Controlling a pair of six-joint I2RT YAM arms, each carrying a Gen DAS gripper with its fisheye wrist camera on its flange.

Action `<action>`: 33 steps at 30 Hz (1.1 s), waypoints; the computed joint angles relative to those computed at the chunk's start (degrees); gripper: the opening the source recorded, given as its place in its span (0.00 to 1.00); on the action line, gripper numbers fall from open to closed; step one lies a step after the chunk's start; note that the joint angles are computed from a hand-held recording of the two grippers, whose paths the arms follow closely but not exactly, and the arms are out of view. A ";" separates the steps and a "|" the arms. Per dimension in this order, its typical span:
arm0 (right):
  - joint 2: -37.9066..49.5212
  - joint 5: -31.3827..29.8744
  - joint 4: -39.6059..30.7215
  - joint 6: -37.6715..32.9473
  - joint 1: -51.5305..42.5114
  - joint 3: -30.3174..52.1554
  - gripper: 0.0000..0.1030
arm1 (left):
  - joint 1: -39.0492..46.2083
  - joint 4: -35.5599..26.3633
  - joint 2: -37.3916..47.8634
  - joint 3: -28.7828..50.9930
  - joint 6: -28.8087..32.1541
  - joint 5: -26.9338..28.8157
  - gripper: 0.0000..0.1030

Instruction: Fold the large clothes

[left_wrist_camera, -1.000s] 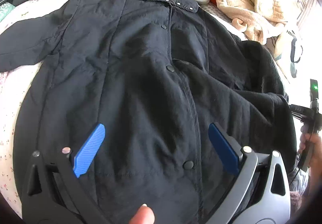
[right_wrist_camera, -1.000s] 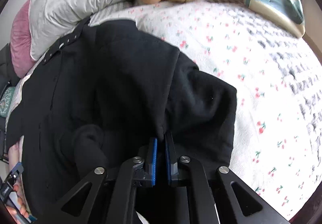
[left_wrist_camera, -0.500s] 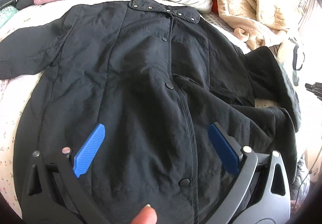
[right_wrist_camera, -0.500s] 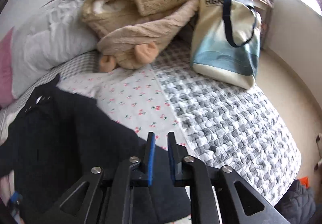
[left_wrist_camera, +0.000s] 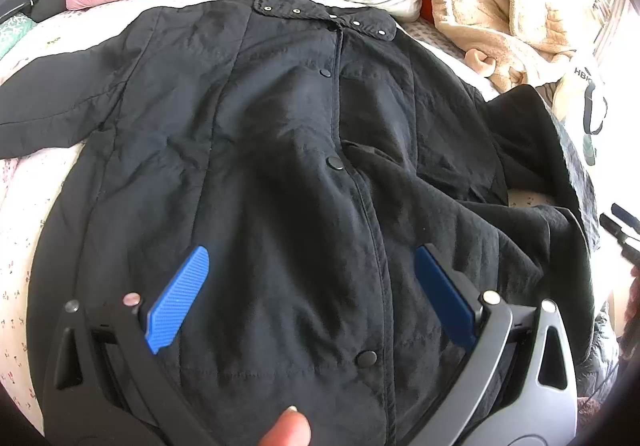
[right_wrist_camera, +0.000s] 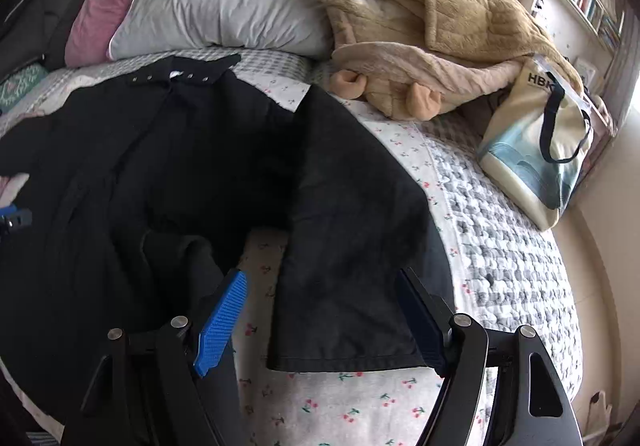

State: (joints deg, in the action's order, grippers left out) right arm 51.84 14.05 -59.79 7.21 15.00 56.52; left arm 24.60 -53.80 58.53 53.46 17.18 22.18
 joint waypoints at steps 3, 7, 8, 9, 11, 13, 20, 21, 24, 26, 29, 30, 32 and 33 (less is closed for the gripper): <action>3.19 1.98 1.48 1.90 2.62 -3.08 0.74 | 0.24 0.34 -0.03 -0.05 -0.27 -0.11 0.99; 7.40 3.90 2.23 0.75 2.42 -5.52 0.06 | 0.47 0.82 1.00 0.45 -0.39 -0.04 0.99; 8.12 2.22 1.73 -0.38 0.18 -4.82 0.06 | 0.51 0.94 1.20 0.47 -0.38 -0.13 0.99; 7.78 0.32 1.58 -1.71 -2.87 -3.73 0.06 | 0.39 1.07 1.51 0.64 -0.52 -0.23 0.99; 7.95 -0.13 1.35 -4.84 -8.94 0.46 0.05 | 0.52 1.32 1.93 0.75 -0.36 -0.27 0.99; 9.57 -1.01 1.71 -9.09 -16.70 6.39 0.05 | 0.36 1.97 2.27 0.72 -0.37 -0.83 0.99; 26.15 3.77 6.52 -17.67 -34.20 28.31 0.04 | -1.10 4.73 4.60 0.63 -2.21 -2.72 0.99; 28.79 4.21 6.53 -17.78 -35.40 30.87 0.04 | -1.44 5.35 5.10 0.54 -2.67 -3.09 0.99; 36.52 9.02 8.63 -19.61 -37.02 35.43 0.04 | -2.75 6.93 5.85 0.04 -3.69 -4.60 0.99; 40.04 12.10 10.03 -20.23 -37.25 36.05 0.04 | -3.24 8.00 6.35 -0.27 -3.78 -5.57 0.99; 45.71 16.92 13.60 -20.04 -37.79 32.93 0.05 | -3.36 8.90 7.58 -0.05 -3.68 -6.67 0.99; 46.65 18.43 16.10 -20.05 -37.95 30.24 0.06 | -3.05 8.90 7.99 0.19 -3.35 -6.72 0.99; 46.75 19.48 19.22 -20.43 -37.90 27.60 0.25 | -2.26 8.86 8.47 0.69 -2.66 -6.68 0.99; 45.98 20.09 19.88 -20.17 -37.86 25.82 0.34 | -1.65 8.76 8.56 1.00 -2.30 -6.59 0.99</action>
State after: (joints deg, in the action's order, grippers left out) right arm 97.83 34.14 -39.92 -12.96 -22.86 82.35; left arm 22.95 -45.03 67.08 54.46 14.88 15.59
